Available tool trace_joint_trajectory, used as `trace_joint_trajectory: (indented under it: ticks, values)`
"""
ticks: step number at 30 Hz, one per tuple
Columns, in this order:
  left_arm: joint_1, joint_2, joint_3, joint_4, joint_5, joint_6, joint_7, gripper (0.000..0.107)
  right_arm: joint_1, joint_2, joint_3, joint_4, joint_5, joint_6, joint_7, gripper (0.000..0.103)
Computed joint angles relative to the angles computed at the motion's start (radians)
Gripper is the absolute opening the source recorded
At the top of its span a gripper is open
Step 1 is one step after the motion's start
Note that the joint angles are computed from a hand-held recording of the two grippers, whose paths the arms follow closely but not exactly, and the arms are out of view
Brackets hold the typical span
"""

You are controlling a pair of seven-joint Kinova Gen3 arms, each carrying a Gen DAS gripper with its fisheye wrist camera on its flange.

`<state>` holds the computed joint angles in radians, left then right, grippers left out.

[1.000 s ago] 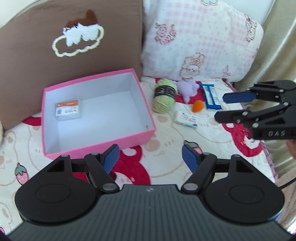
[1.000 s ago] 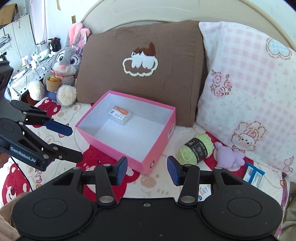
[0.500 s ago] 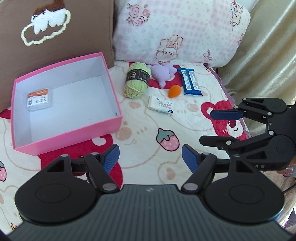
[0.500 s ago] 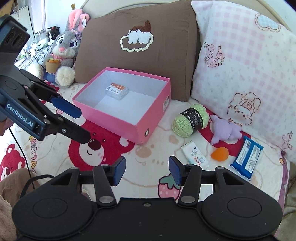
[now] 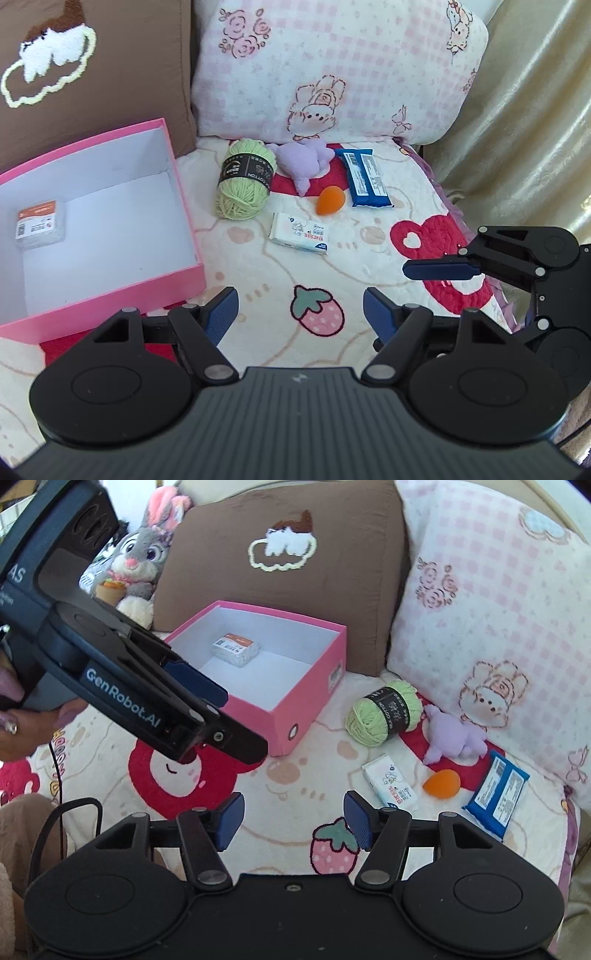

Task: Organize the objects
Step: 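Withdraw the left tool from the pink box toward the white tissue pack, then close the left gripper on the white tissue pack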

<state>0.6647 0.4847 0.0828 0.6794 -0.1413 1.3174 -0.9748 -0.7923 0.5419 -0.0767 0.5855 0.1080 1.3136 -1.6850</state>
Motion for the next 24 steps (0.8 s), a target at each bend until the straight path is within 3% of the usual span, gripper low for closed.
trace_joint_trajectory:
  ticks: [3, 9, 13, 18, 24]
  values:
    - [0.021, -0.007, -0.008, 0.061, -0.042, -0.098, -0.031, 0.074, 0.022, -0.022, -0.009, 0.065, -0.021, -0.057, -0.024, 0.064]
    - [-0.012, 0.042, 0.014, 0.027, 0.022, -0.132, -0.052, 0.074, 0.047, -0.054, -0.019, 0.203, -0.009, -0.173, -0.04, 0.064]
    - [-0.009, 0.081, 0.005, 0.006, 0.019, -0.151, -0.081, 0.072, 0.012, -0.08, 0.001, 0.317, 0.099, -0.28, -0.016, 0.065]
    - [-0.035, 0.138, 0.016, -0.019, 0.061, -0.167, -0.127, 0.07, 0.02, -0.048, 0.015, 0.315, 0.137, -0.294, -0.045, 0.065]
    - [-0.008, 0.179, -0.028, 0.012, 0.029, -0.246, -0.105, 0.067, 0.014, -0.071, 0.029, 0.474, 0.247, -0.493, -0.038, 0.064]
